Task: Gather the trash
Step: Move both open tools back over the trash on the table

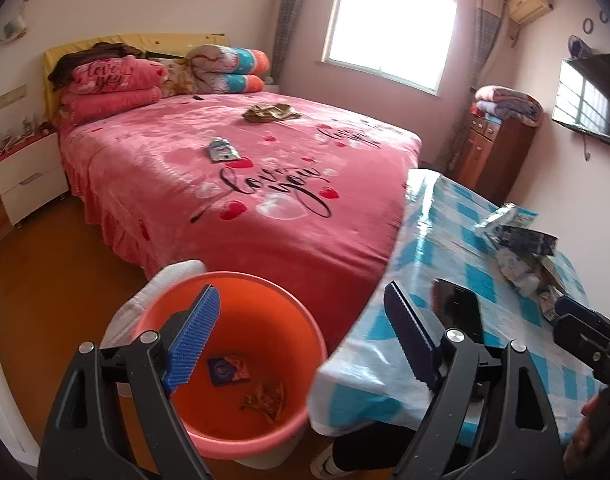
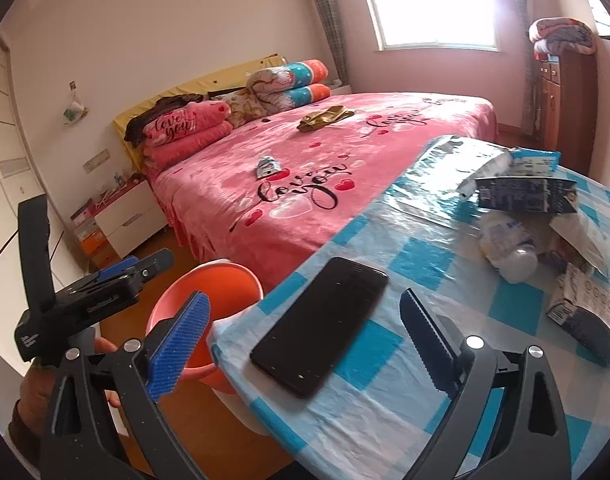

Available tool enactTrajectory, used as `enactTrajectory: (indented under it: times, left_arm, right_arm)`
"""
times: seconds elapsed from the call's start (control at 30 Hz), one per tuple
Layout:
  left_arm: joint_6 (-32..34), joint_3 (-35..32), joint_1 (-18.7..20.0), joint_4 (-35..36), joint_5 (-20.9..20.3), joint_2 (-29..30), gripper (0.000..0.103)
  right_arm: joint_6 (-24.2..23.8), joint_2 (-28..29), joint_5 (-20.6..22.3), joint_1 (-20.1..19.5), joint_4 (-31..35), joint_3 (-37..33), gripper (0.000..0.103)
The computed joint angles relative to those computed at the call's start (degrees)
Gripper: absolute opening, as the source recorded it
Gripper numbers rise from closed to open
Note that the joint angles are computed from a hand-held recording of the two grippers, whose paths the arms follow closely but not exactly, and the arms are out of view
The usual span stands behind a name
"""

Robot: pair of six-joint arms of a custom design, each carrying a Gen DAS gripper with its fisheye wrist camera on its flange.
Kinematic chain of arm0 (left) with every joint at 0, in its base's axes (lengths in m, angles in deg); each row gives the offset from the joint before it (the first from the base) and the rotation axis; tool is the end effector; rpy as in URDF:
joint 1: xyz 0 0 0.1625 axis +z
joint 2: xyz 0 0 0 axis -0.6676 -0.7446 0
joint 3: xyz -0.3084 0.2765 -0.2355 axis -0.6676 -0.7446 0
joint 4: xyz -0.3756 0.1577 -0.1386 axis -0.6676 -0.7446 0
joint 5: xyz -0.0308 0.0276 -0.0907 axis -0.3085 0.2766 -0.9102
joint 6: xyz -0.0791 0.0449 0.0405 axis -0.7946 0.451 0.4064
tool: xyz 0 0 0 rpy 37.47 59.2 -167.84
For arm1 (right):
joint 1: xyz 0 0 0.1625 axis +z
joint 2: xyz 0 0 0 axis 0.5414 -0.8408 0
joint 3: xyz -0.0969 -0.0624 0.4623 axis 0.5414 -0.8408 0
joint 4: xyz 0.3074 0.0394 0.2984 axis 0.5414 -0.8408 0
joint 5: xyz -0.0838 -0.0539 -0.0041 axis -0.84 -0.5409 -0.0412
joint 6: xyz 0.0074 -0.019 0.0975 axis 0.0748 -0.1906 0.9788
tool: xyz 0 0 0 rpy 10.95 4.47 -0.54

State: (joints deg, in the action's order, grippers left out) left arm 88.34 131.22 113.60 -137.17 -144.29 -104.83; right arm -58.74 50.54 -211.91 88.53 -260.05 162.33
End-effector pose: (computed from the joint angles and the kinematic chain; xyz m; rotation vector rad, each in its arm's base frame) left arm -0.0034 -0.5669 0.3350 0.6781 2.4223 -1.0194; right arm 0.3800 -0.5003 -0.0161 0.3175 -2.3549 1.1678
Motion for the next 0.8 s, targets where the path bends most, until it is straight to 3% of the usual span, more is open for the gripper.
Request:
enactTrajectory:
  times: [0.3,0.8]
  left_arm:
    - [0.03,1.24,-2.93,4.81,-1.41,-1.04,0.085]
    - [0.2,1.61,-10.08,8.27,-0.04,1.23,0.085]
  right_arm:
    - [0.27,-1.24,-0.6,-0.62,-5.86,3.95,0.096]
    - [1.54,-4.69,0.25,-4.02,-16.69,12.07,0.096]
